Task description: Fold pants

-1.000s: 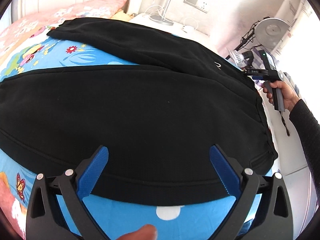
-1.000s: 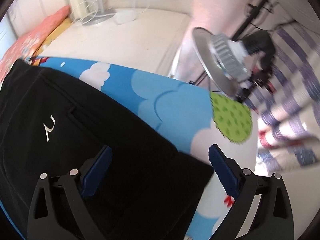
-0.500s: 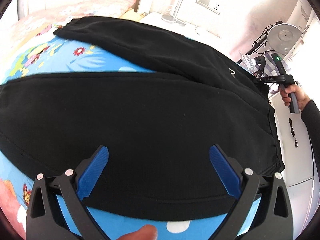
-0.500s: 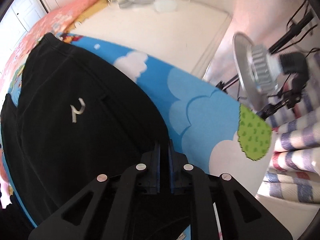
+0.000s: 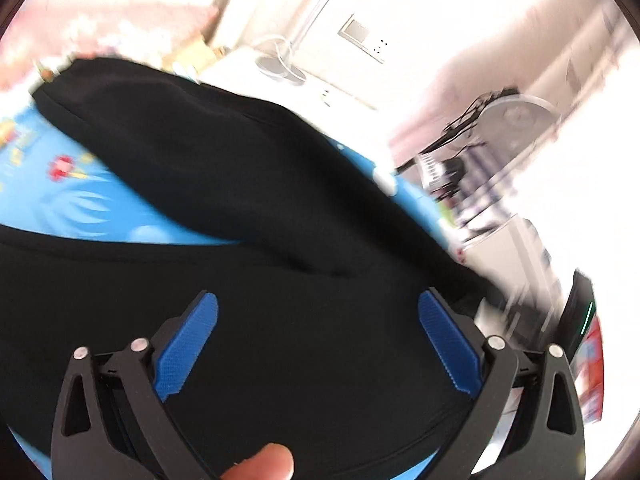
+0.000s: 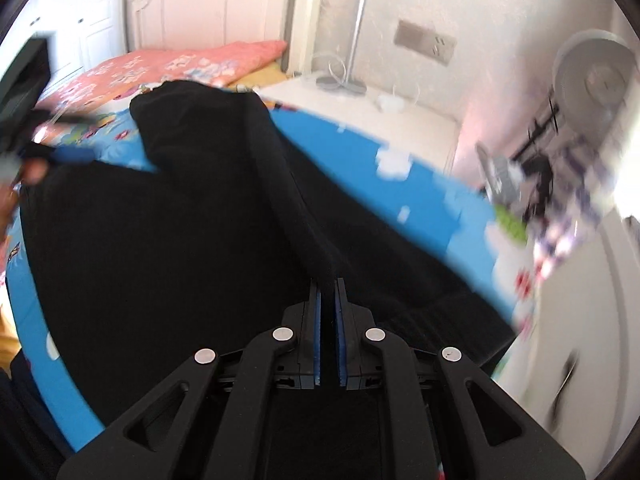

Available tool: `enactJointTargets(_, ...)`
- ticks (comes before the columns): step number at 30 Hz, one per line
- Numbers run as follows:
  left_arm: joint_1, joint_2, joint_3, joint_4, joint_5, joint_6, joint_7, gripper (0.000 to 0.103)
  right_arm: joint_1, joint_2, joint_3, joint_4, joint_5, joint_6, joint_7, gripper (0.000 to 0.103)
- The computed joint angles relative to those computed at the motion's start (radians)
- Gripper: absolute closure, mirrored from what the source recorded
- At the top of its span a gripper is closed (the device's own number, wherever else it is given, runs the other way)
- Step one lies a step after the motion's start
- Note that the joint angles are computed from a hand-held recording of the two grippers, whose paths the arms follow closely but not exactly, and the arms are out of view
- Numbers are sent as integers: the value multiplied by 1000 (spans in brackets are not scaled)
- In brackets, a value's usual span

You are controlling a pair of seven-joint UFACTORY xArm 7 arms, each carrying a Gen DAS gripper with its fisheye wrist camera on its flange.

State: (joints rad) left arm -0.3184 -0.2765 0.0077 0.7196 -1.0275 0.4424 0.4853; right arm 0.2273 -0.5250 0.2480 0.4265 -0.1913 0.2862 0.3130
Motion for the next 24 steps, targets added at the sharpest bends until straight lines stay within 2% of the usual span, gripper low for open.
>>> enactJointTargets(1, -15, 62, 40, 58, -73, 61, 46, 19, 6, -9, 12, -23, 16, -10, 33, 92)
enactJointTargets(3, 8, 183, 55, 162, -147, 159, 73, 26, 20, -28, 28, -60, 39, -29, 86, 92)
enactJointTargets(5, 33, 300, 33, 268, -134, 169, 41, 34, 5, -31, 53, -76, 34, -46, 134, 92)
enactJointTargets(7, 63, 398, 13, 360, -154, 199, 10, 35, 12, -14, 28, -85, 54, -80, 161, 92)
enactJointTargets(9, 90, 510, -5, 462, -130, 250, -93, 38, 21, -24, 20, -96, 66, -91, 180, 92)
enactJointTargets(12, 106, 602, -36, 549, -68, 241, -176, 51, 27, -39, 35, -101, 72, -91, 215, 92)
enactJointTargets(15, 129, 651, -74, 608, -45, 230, -198, 78, 21, -47, 45, -110, 79, -95, 264, 91)
enactJointTargets(16, 133, 658, -82, 615, -27, 222, -215, 94, 23, -58, 53, -116, 84, -85, 285, 85)
enactJointTargets(17, 141, 659, -91, 615, -16, 215, -224, 96, 25, -69, 56, -117, 88, -66, 306, 63)
enactJointTargets(18, 155, 658, -106, 612, -21, 211, -215, 97, 19, -97, 72, -127, 92, -51, 343, 44)
enactJointTargets(19, 168, 647, -122, 602, -28, 201, -197, 97, 10, -137, 98, -145, 90, -48, 390, 12)
enactJointTargets(20, 180, 638, -138, 592, -33, 191, -181, 97, 0, -186, 124, -170, 85, -64, 437, 6)
enactJointTargets(21, 191, 634, -153, 588, -35, 186, -175, 97, 17, -229, 123, -192, 93, -74, 468, 6)
enactJointTargets(24, 232, 610, -189, 562, -45, 189, -152, 97, 122, -264, 27, -230, 177, -91, 525, 6)
